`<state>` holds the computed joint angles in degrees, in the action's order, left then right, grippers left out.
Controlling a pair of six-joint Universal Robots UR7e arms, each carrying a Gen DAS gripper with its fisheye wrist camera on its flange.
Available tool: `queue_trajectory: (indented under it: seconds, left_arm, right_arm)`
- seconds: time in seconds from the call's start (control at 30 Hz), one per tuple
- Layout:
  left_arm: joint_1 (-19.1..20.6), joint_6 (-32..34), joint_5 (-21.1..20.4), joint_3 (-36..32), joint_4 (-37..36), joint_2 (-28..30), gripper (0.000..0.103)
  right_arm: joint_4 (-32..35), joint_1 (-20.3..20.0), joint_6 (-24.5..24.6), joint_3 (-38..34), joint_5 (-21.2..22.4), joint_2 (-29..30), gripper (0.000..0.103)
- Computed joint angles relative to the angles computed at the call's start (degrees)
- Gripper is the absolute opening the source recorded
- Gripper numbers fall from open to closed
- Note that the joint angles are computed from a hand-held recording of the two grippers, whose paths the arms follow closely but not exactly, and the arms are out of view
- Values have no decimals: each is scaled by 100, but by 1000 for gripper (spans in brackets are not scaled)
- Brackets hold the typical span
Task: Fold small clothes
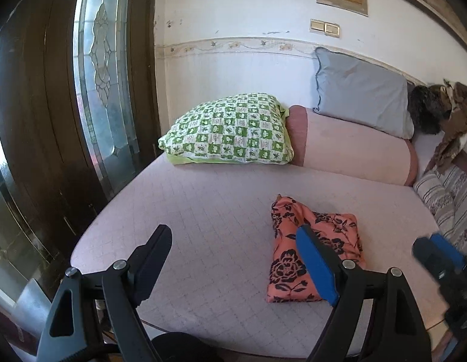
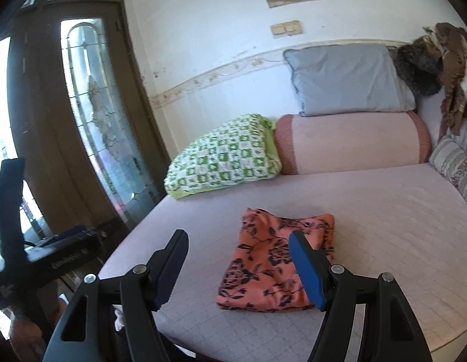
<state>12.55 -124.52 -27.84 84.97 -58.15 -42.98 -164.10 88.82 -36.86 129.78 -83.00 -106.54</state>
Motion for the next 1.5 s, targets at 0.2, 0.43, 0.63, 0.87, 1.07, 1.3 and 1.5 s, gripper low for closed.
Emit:
queue_trajectory:
  seconds: [0.2, 0.43, 0.63, 0.87, 1.07, 1.3, 1.5]
  left_arm:
    - [-185, -645, 20, -222, 1086, 154, 85]
    - [-259, -1490, 201, -517, 2057, 287, 102]
    - [-92, -1300, 237, -668, 2025, 328, 102]
    - [80, -920, 244, -722, 1675, 376, 102]
    - [184, -277, 240, -654, 914, 398, 102]
    - [165, -225, 273, -899, 901, 623, 102]
    - [127, -555, 525, -1007, 1377, 783, 103]
  right_arm:
    - [-70, -4, 24, 129, 765, -439, 72]
    - [-666, -85, 198, 115, 1208, -557, 83]
    - [-368, 33, 187, -70, 370, -105, 83]
    - [-334, -218, -177, -87, 696, 105, 83]
    - [-597, -414, -497, 111, 685, 92, 83]
    - [-359, -664, -527, 66, 911, -12, 83]
    - [-235, -796, -481, 43, 996, -17, 83]
